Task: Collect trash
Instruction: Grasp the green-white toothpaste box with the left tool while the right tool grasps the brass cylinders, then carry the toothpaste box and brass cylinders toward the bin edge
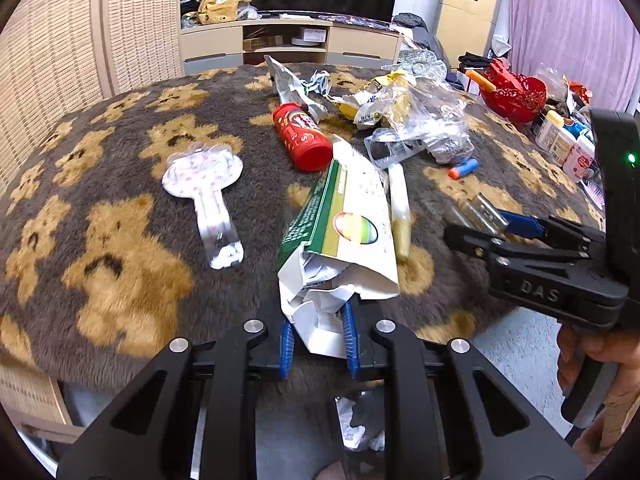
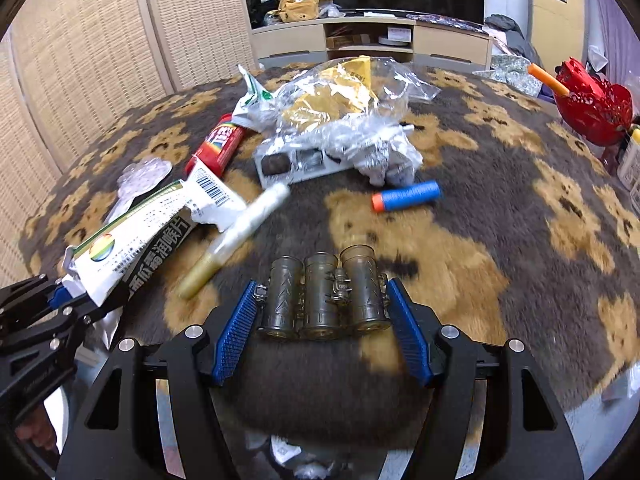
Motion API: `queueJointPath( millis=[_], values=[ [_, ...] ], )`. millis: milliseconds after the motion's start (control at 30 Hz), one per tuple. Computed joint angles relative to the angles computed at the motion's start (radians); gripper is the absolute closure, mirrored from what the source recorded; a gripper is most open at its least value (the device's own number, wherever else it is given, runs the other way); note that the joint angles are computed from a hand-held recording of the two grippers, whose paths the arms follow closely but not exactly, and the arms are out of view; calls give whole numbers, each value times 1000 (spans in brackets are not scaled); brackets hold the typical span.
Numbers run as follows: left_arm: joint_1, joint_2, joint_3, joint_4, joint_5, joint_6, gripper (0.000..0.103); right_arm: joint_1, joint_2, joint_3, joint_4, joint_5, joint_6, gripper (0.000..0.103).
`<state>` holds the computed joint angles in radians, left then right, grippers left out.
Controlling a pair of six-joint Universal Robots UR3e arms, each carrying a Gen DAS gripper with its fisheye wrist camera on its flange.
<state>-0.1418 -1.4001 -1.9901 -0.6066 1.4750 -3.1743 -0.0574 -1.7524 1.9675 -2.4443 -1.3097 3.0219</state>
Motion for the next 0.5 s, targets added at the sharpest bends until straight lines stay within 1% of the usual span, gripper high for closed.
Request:
queueJointPath(
  millis=[167, 233, 300, 433, 500],
  values=[
    [-29, 84, -55, -34, 44, -28, 86, -35, -127, 78, 69, 31, -21, 36],
    [-46, 131, -78, -55, 67, -44, 86, -65, -194, 101, 129, 65, -38, 36],
    [-68, 189, -101, -85, 91, -63, 86, -78, -239, 114, 166, 77, -49, 36],
    [-115, 281, -127, -146, 132, -96, 86, -133, -387, 151, 291, 116, -91, 36],
    [-149, 327, -138, -185, 158, -119, 86, -174, -476, 168, 381, 142, -127, 36]
  ],
)
